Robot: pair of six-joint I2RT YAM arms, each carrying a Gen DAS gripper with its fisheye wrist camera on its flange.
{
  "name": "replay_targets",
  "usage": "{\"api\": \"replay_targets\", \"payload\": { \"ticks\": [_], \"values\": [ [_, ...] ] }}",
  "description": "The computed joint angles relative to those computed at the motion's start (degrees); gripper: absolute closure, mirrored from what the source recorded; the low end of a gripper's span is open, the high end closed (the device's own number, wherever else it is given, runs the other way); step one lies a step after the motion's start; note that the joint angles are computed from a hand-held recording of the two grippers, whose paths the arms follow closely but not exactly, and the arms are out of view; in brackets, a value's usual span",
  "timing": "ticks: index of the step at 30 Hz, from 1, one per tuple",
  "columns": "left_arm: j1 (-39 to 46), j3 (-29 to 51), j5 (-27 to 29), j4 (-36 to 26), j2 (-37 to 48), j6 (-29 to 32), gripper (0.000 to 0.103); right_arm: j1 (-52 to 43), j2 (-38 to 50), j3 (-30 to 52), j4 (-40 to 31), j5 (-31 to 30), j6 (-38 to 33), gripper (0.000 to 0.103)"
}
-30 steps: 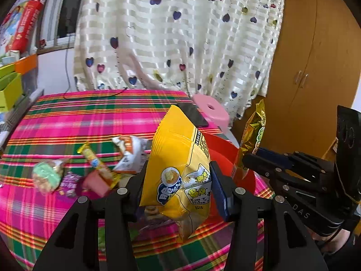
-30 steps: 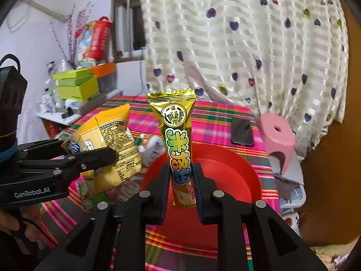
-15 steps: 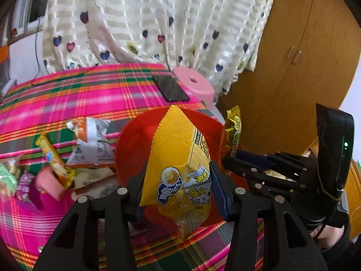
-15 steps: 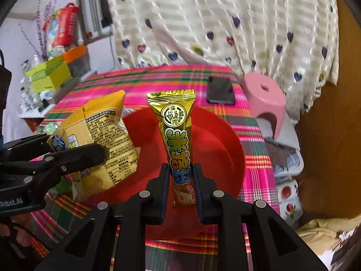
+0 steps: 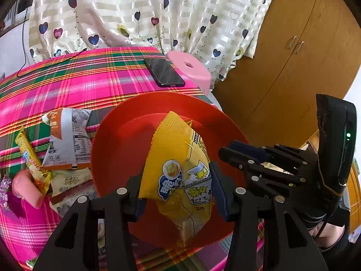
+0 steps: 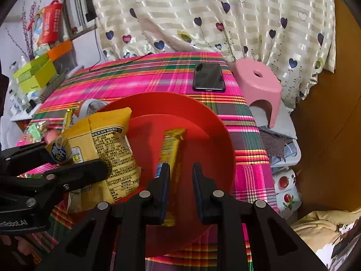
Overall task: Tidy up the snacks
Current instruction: 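Lower both snacks into the red basket and open both tools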
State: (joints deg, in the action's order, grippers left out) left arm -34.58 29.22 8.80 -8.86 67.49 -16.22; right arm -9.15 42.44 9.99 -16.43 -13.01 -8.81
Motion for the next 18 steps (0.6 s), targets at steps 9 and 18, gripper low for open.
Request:
{"api": "replay_targets", "payload": {
  "ticks": [9,18],
  "values": [
    [1.2,0.2,-0.9,0.7,1.1,-0.1,0.041,-2.6,-2.6,0.3,-3.0,-3.3,-0.9,0.081],
    [3.0,-1.6,-2.3,-3.8,-6.9,-0.2,0.041,1.1,-13.0,1.3,-12.1,-1.7,1.5,0.069]
  ]
}}
